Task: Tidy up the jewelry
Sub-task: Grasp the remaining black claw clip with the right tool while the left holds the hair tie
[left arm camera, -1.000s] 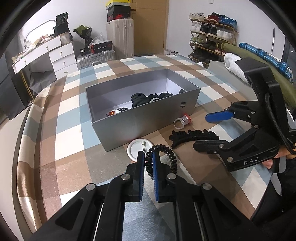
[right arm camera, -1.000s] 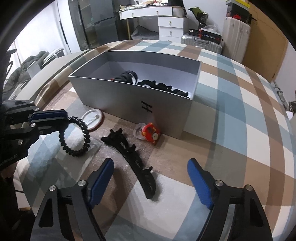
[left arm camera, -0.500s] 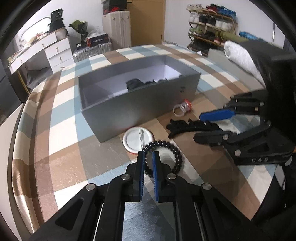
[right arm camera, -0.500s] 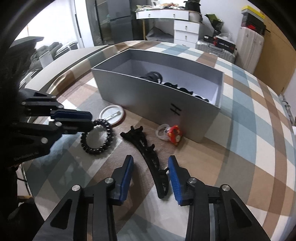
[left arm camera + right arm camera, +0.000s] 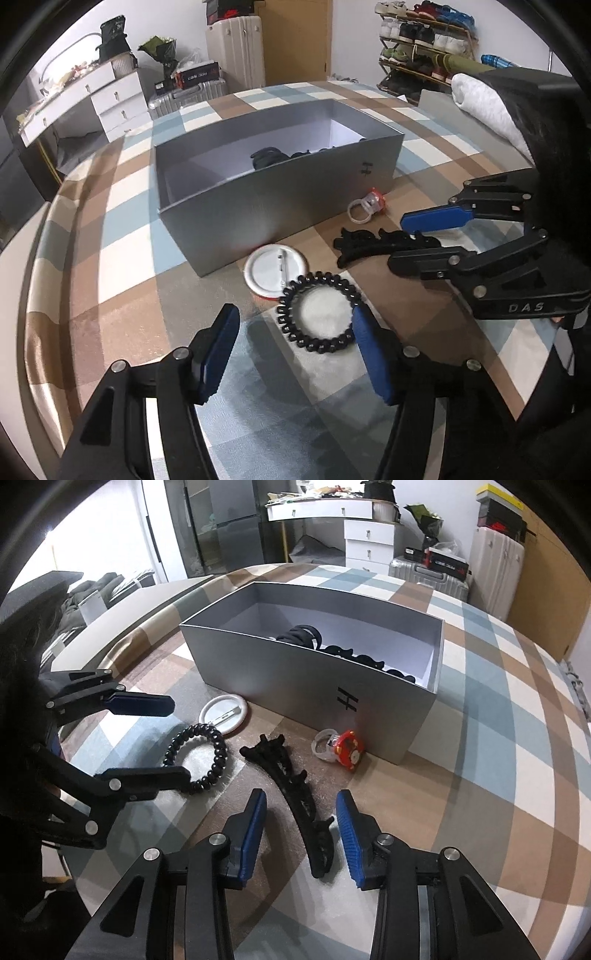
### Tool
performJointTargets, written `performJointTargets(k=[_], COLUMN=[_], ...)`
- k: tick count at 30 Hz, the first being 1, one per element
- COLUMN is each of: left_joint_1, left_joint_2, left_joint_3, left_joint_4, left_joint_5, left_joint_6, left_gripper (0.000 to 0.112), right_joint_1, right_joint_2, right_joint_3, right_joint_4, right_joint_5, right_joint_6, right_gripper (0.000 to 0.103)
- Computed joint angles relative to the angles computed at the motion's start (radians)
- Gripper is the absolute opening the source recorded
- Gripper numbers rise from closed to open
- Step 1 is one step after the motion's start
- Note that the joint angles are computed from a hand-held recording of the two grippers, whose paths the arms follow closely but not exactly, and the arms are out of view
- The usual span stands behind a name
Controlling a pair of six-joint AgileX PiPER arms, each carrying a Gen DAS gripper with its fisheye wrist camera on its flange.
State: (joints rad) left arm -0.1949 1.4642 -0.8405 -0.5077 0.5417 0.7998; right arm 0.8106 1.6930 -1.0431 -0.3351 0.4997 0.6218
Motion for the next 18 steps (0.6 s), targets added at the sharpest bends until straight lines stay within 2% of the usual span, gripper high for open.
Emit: performJointTargets(k=[6,12,13,16,18], left_joint_1=[0.009,-0.05,-0.055,-0.051,-0.047], left_joint_2=[-0.006,0.011,0.009,0.008,0.007], left_joint_3=[0.001,0.009,0.01,0.005,0.005], left_joint_4=[-0.069,0.037,0.047,0.048,0.045], left_joint_5=[0.042,-0.01,-0.013,-0.004,-0.001], left_joint_6=[0.076,-0.036,-0.049,-0.053,-0.05], left_gripper=[0.06,0.061,0.061,0.061,0.061], right_joint_1=[0.003,0.015,0.024,0.05,0.06], right_joint_2=[-0.001,0.004,0.008,0.017,0.014], right_joint_3=[0.0,0.004,0.003,-0.004,-0.001], right_joint_4=[0.002,-0.057,-0.097,-0.172,-0.192], right_joint_5=[0.003,-0.006,-0.001,0.014,0.009], right_joint_6=[-0.004,0.058,0.099,0.152,0.164], right_gripper=[0.039,0.039,0.036,0.017,0.017])
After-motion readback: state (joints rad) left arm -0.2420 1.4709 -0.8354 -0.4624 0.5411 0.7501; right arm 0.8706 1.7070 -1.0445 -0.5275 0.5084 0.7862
